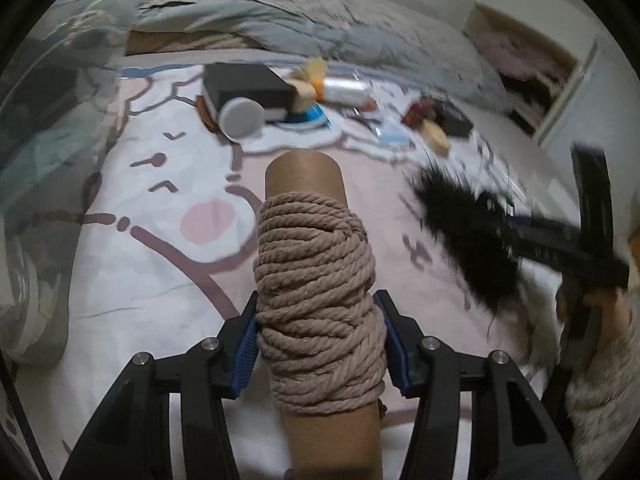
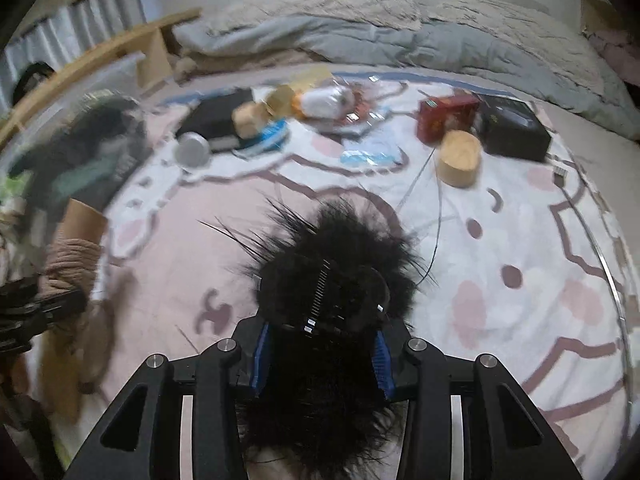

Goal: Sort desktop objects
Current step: 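Lift the feather duster with the right gripper while the left holds the tube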

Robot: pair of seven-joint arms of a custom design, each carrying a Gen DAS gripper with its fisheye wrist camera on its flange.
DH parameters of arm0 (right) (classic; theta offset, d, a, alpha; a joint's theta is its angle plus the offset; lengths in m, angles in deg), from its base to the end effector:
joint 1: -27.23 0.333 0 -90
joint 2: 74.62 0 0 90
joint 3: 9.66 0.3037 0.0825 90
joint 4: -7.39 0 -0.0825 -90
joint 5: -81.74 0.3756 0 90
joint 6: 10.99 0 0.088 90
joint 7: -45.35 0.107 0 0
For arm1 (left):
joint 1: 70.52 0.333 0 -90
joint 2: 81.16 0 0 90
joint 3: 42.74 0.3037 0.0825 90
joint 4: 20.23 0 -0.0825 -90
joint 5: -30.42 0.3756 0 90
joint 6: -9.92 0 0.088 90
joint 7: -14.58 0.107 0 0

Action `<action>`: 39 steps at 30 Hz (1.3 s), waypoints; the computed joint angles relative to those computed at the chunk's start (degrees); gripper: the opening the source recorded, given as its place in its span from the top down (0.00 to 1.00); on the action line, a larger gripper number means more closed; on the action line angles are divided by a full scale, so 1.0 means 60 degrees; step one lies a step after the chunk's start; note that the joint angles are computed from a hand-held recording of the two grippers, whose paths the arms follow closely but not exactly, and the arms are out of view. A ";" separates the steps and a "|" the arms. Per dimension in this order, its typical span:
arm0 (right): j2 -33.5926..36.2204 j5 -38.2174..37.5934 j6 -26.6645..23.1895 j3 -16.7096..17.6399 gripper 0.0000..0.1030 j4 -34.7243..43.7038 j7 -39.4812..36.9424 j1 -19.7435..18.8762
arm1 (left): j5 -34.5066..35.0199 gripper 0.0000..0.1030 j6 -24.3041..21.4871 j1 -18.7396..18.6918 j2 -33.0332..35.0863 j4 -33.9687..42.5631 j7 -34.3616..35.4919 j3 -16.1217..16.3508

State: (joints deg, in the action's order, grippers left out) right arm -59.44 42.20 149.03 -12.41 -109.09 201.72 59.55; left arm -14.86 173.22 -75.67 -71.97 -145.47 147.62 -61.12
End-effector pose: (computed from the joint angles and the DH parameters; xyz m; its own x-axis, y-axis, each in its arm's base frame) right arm 0.5204 0.3306 0.3560 -0.0145 -0.9961 -0.0867 -0.8209 0.0613 -0.5678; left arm 0.5421 -0.1908 0.3557 -0.4750 -0.8499 0.2279 -0.7800 0.2868 -0.5562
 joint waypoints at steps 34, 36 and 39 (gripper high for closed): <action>0.0229 0.0139 0.1057 -0.0914 0.54 -0.0175 0.1115 0.0609 | 0.0642 0.51 0.1270 0.0480 -0.0223 -0.0814 -0.0936 -0.0754; 0.0195 -0.0109 0.1179 -0.0937 0.55 -0.0175 0.1306 0.0604 | -0.0053 0.51 0.1355 0.0446 -0.0279 -0.0757 -0.0371 -0.0763; 0.0156 -0.0259 0.1543 -0.0937 0.55 -0.0240 0.1513 0.0541 | -0.0770 0.51 0.1357 0.0288 -0.0354 -0.0692 0.0129 -0.0626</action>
State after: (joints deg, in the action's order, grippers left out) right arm -58.50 40.65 158.30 -18.04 -110.53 210.80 62.80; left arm -19.48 181.36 -73.95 -74.09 -149.62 148.39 -64.88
